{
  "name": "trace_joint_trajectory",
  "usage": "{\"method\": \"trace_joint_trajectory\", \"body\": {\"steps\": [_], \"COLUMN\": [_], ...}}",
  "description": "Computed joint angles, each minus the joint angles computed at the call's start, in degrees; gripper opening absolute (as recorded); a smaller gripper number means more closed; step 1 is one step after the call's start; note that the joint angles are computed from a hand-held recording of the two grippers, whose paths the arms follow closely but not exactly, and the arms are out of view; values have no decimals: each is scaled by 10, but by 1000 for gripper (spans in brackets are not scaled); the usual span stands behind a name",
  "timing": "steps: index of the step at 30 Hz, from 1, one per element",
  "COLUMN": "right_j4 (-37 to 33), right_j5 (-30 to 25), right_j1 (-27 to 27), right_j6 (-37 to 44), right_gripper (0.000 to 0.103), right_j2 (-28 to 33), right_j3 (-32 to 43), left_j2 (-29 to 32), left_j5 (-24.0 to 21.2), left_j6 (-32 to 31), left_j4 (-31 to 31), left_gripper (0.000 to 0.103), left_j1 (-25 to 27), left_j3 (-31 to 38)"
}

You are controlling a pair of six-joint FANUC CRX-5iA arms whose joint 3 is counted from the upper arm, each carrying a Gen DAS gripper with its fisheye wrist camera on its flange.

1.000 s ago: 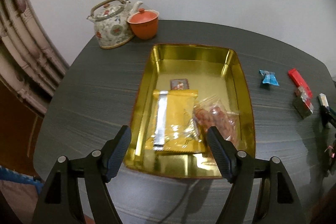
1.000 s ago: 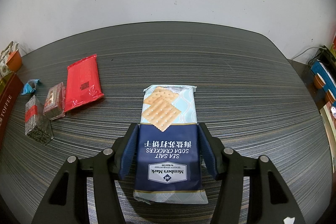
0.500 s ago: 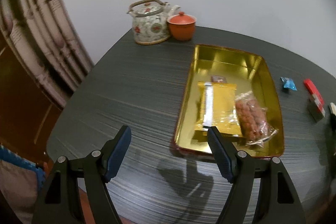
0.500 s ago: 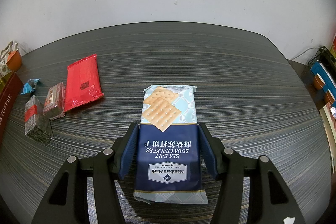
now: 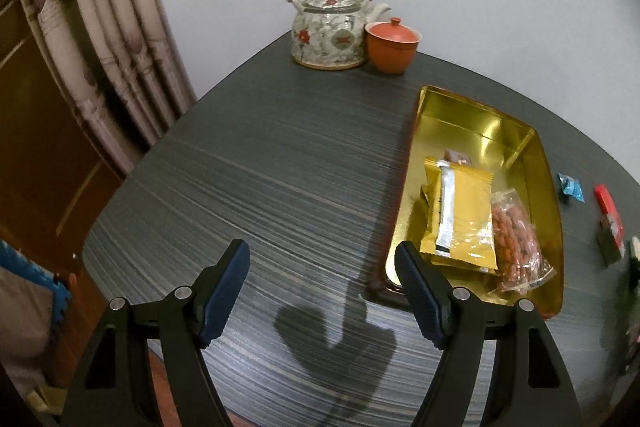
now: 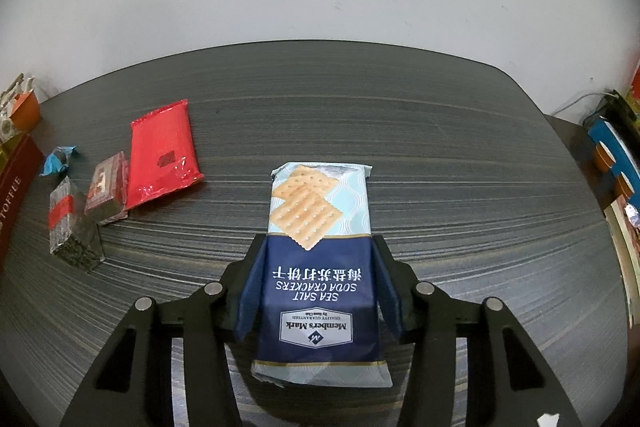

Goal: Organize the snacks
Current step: 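Withdraw the left gripper from the tray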

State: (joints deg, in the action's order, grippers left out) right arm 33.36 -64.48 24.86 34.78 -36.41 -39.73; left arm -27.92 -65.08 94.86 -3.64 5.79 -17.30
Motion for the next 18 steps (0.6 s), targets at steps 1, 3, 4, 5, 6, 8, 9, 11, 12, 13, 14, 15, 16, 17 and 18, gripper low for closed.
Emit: {"method": "trace_joint_trajectory", "body": {"steps": [1, 3, 4, 5, 6, 8, 9, 11, 12, 13, 14, 15, 16, 17, 18], "right_j4": [6, 11, 14, 17, 19, 22, 24, 20, 18, 19, 18, 21, 23, 22, 21], "right_j5": [-8, -20, -23, -26, -31, -39, -45, -51, -56, -61, -61, -65, -69, -70, -73], "right_j1": [7, 16, 21, 25, 29, 37, 41, 46, 50, 55, 57, 65, 73, 75, 77], "right_j6": [-2, -7, -11, -16, -18, -24, -24, -22, -23, -23, -21, -25, -28, -25, -19], "right_gripper": [46, 46, 46, 46, 46, 46, 46, 46, 46, 46, 46, 46, 46, 46, 46], "right_j2": [0, -2, -6, -8, -11, -18, -21, -25, -28, -32, -35, -39, -41, -45, -48], "right_j3": [-1, -1, -3, -4, -4, -5, -6, -3, -2, -1, -1, 0, 2, 5, 12], "left_j2": [1, 2, 2, 2, 2, 2, 3, 4, 4, 3, 4, 5, 6, 7, 7], "left_j5": [-1, -3, -4, -4, -4, -5, -6, -7, -7, -7, -8, -10, -11, -13, -14], "left_j6": [3, 11, 14, 16, 13, 7, 3, 2, 2, 1, 2, 3, 4, 6, 8], "left_j4": [-5, -20, -27, -28, -24, -16, -11, -11, -11, -9, -9, -9, -9, -9, -8], "left_gripper": [75, 75, 75, 75, 75, 75, 75, 75, 75, 75, 75, 75, 76, 76, 76], "left_j1": [-2, -9, -12, -14, -12, -8, -6, -5, -6, -4, -5, -5, -5, -5, -4], "left_j3": [2, 6, 8, 8, 6, 4, 3, 4, 5, 4, 5, 5, 6, 6, 7]}}
